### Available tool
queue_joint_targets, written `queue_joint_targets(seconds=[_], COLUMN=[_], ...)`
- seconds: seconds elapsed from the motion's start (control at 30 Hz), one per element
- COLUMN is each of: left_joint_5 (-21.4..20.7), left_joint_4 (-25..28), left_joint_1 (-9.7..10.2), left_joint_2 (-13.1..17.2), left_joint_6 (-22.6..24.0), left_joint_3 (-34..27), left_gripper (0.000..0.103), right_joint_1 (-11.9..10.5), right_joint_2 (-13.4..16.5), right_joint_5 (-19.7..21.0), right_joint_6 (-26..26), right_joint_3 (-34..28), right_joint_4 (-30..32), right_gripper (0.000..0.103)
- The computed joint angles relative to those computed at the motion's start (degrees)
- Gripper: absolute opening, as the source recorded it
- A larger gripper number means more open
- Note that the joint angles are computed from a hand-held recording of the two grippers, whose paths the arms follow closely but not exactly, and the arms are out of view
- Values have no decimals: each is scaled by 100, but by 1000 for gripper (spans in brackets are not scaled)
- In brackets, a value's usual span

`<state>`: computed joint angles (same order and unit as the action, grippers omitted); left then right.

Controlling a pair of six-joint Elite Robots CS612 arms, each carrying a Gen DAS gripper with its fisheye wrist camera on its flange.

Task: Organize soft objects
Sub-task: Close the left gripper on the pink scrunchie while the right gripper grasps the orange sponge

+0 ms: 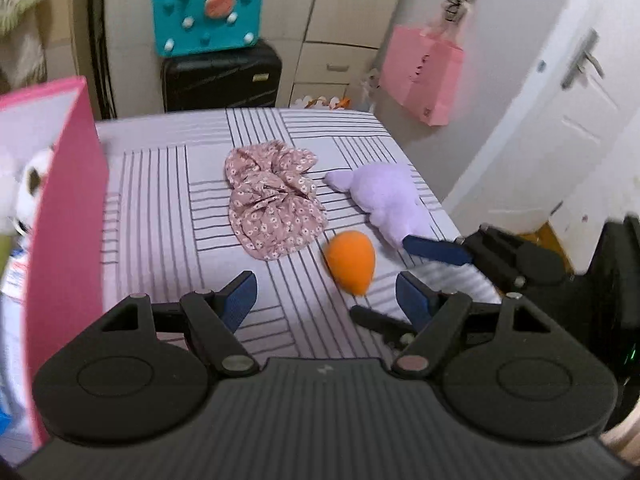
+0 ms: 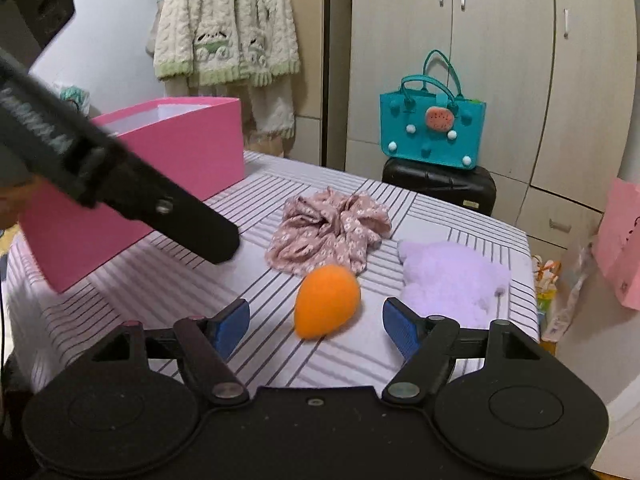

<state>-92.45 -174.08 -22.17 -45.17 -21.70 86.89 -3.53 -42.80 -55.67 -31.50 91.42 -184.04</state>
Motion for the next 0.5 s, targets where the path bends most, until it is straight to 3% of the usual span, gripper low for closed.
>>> queue_joint_targets(seconds=[0.13,0.3,0.43,0.5], left_joint_5=[365,814,928,1091], left_joint_4=[118,261,412,477], left_joint_1=[-24,-69,-77,-113], left_joint_2=[201,438,637,723], left_joint_6=[-162,-317,-306,-276], left_joint_3=[-281,-626,-913,-1033], left_gripper=[76,74,74,73], right_joint_1=[24,94,122,95], right_joint_2=[132,142,173,169], right_joint_5=[57,-162,-384,-286], right_joint_6=[227,208,150,269], right_joint_3=[-258,-360,-299,-278], right_joint_4=[298,618,299,259], right_gripper=[76,70,47,44])
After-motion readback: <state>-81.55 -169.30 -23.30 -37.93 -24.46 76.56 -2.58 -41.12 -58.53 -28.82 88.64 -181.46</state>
